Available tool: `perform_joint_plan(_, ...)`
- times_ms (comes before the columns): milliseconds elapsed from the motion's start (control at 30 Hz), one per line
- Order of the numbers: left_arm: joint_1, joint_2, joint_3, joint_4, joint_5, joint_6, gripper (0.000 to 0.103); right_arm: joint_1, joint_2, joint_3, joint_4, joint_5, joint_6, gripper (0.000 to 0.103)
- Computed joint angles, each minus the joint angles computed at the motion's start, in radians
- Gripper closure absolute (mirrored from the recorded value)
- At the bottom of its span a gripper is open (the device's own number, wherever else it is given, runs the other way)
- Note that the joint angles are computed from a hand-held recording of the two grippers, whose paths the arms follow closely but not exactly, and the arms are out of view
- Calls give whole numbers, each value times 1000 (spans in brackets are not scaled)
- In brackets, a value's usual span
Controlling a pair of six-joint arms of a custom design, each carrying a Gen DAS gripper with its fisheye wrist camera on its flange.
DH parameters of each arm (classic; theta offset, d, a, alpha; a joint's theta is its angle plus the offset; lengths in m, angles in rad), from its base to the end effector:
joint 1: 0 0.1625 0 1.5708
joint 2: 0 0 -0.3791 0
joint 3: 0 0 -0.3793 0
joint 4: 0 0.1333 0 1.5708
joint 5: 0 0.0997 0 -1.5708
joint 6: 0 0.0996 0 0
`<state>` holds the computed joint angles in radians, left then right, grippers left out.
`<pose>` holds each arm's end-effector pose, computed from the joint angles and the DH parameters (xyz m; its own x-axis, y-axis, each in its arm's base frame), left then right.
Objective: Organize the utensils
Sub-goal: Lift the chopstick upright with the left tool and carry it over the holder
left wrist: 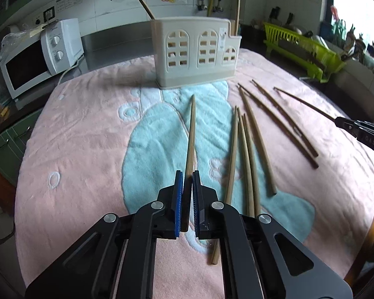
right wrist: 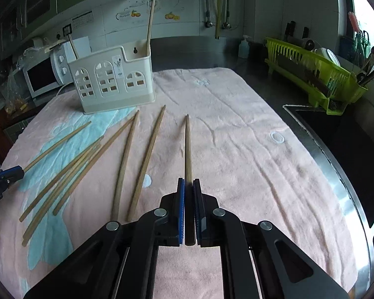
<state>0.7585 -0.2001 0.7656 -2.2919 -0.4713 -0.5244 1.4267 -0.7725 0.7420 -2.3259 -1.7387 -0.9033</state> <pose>-0.4260 -0.7096 0.0054 -0.7161 -0.1372 -0.6843 0.4142 0.7057 -0.5749 0.0019 -0.7991 0.4397 -0.6732 -0.3894 0.6286 -0.6901 0.6361 -0.3450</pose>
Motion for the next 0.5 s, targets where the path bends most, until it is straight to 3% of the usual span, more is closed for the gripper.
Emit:
perform_joint_plan(233,-21,-6,17,-173,1,83,98,12,-21,-9,-17,86,-15,96)
perform_joint_plan(400,-29,10,-11,-216,15,113,98,20,-17,-36,-9,118,-24,96)
perform_joint_plan(500,-28,-2,2,-287,-43,130,98,22,-18,-49,16,127,-26,96)
